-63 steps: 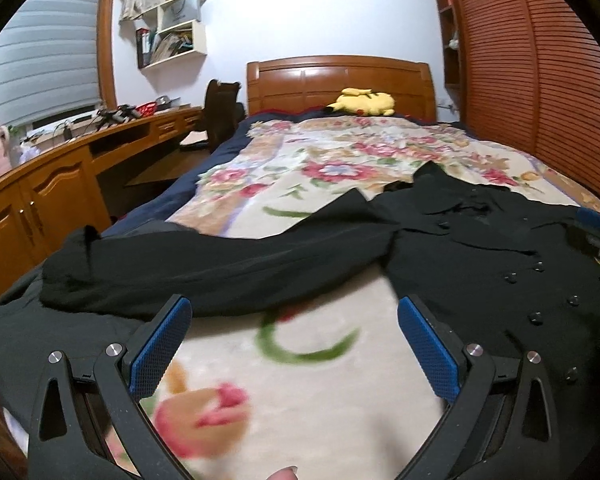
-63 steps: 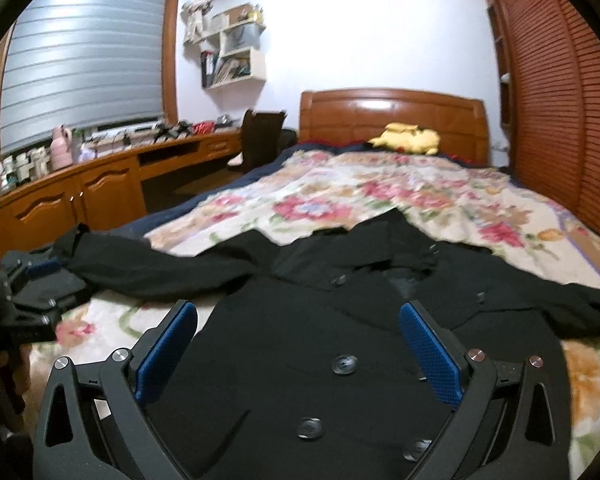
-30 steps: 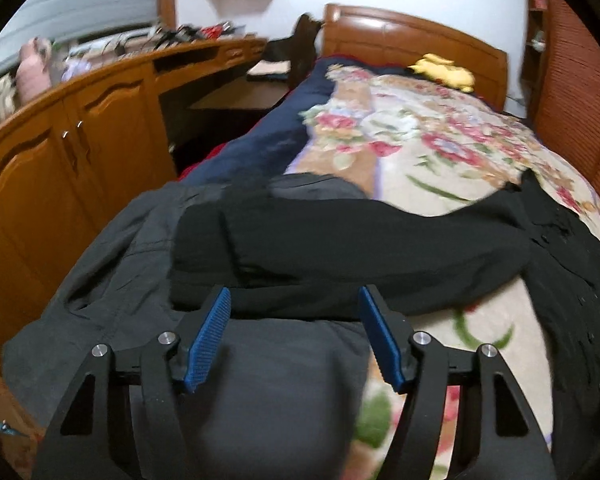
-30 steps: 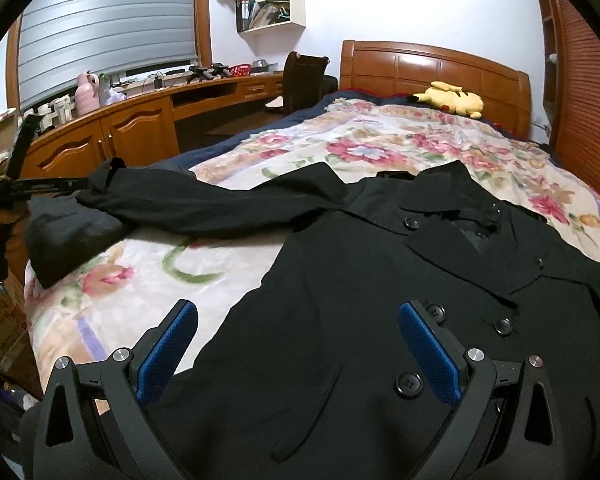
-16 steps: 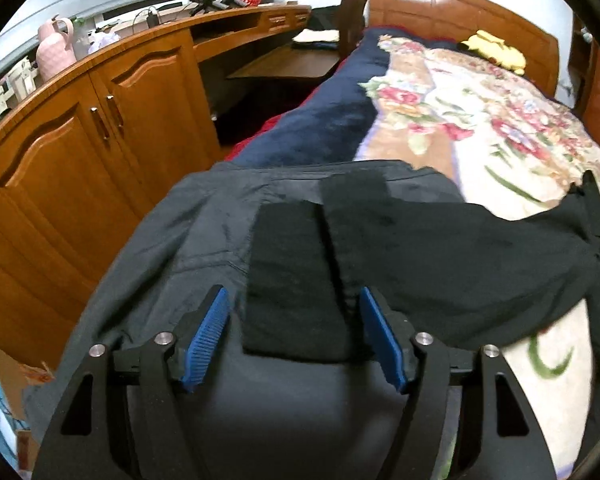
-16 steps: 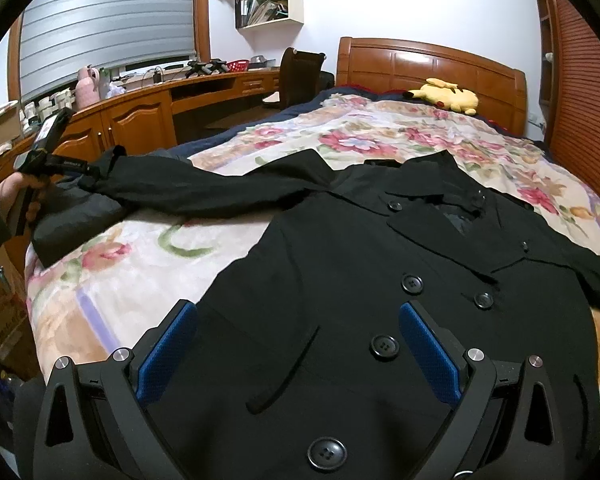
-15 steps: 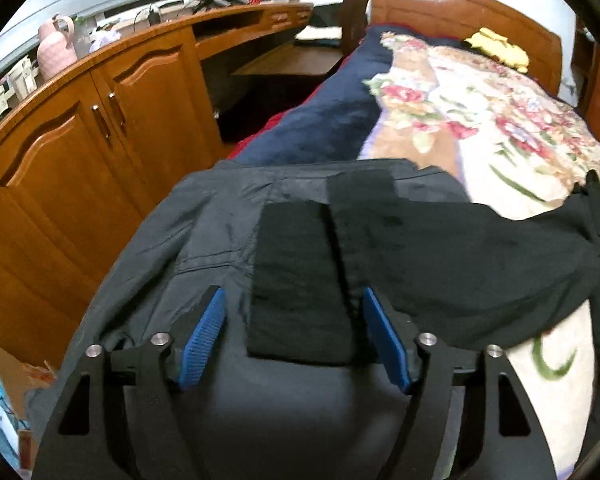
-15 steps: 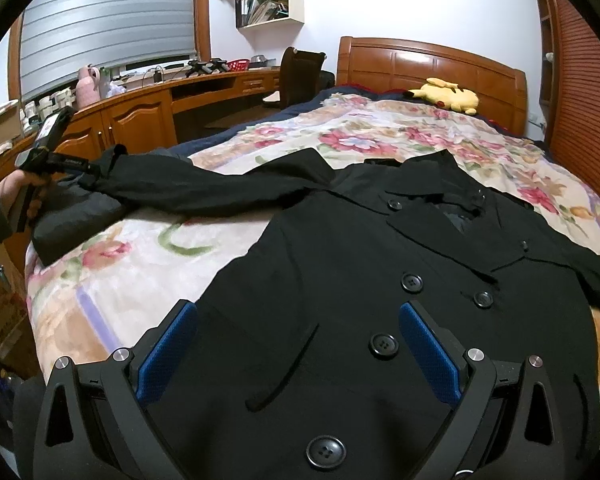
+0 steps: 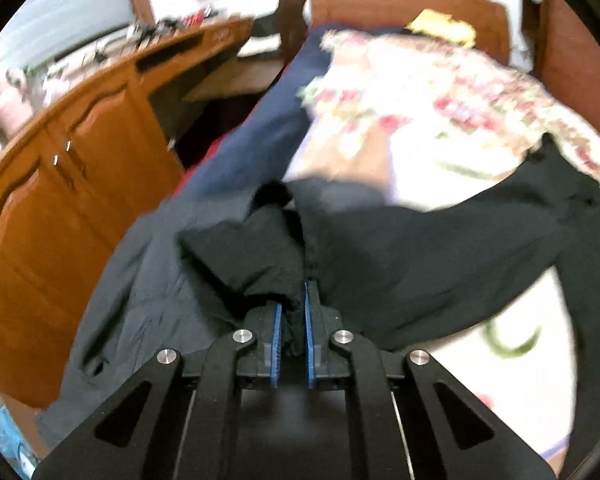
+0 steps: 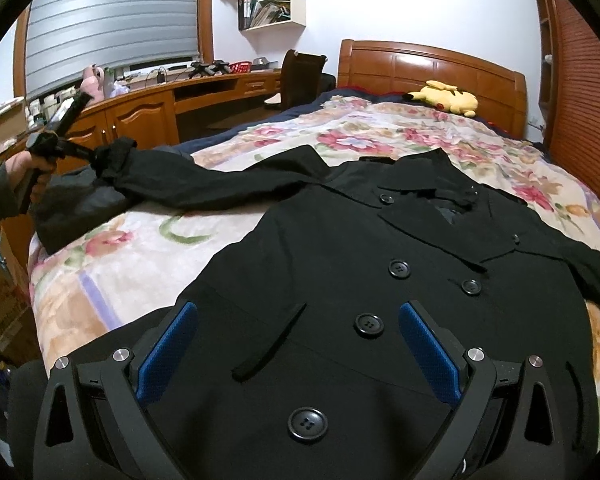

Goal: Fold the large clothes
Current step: 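Fold the held sleeve across the coat front with the left tool, then release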

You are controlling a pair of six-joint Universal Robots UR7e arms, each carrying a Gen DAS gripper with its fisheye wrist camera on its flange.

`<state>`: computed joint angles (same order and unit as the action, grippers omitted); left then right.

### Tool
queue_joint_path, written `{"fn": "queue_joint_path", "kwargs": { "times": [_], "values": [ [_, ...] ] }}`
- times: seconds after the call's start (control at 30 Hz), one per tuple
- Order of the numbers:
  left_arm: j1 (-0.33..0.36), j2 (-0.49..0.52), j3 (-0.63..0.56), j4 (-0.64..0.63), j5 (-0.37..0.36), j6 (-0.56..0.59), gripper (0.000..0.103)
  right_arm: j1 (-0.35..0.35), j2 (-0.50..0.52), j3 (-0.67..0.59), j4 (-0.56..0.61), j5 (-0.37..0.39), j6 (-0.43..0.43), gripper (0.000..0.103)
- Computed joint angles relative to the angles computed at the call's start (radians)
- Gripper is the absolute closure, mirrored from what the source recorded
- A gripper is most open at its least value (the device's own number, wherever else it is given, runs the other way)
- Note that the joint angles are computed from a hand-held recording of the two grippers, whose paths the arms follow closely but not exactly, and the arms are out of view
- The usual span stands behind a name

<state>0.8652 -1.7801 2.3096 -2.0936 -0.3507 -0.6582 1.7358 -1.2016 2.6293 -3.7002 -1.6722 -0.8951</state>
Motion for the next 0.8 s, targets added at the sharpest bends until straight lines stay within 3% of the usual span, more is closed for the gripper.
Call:
{"fn": "queue_joint_path", "kwargs": {
  "times": [0.1, 0.27, 0.4, 0.5, 0.7, 0.8],
  "values": [
    [-0.102, 0.053, -0.001, -0.092, 0.018, 0.054, 0.093, -0.005, -0.001, -0.002, -0.011, -0.001, -0.008, 0.002],
    [-0.225, 0.219, -0.031, -0.37, -0.027, 0.26, 0.093, -0.025, -0.043, 0.011, -0.019, 0.014, -0.012, 0.002],
    [-0.283, 0.374, -0.058, -0.637, -0.107, 0.442, 0.093, -0.053, -0.08, 0.029, -0.035, 0.015, -0.006, 0.002],
    [-0.308, 0.441, -0.06, -0.764, -0.182, 0.512, 0.093, -0.063, -0.096, 0.037, -0.048, -0.009, -0.006, 0.006],
    [-0.336, 0.52, -0.064, -0.823, -0.285, 0.546, 0.093, -0.061, -0.105, 0.055, -0.093, -0.058, 0.006, 0.008],
    [-0.358, 0.544, -0.041, -0.817, -0.28, 0.536, 0.093, -0.06, -0.117, 0.061, -0.086, -0.062, 0.041, 0.008]
  ]
}}
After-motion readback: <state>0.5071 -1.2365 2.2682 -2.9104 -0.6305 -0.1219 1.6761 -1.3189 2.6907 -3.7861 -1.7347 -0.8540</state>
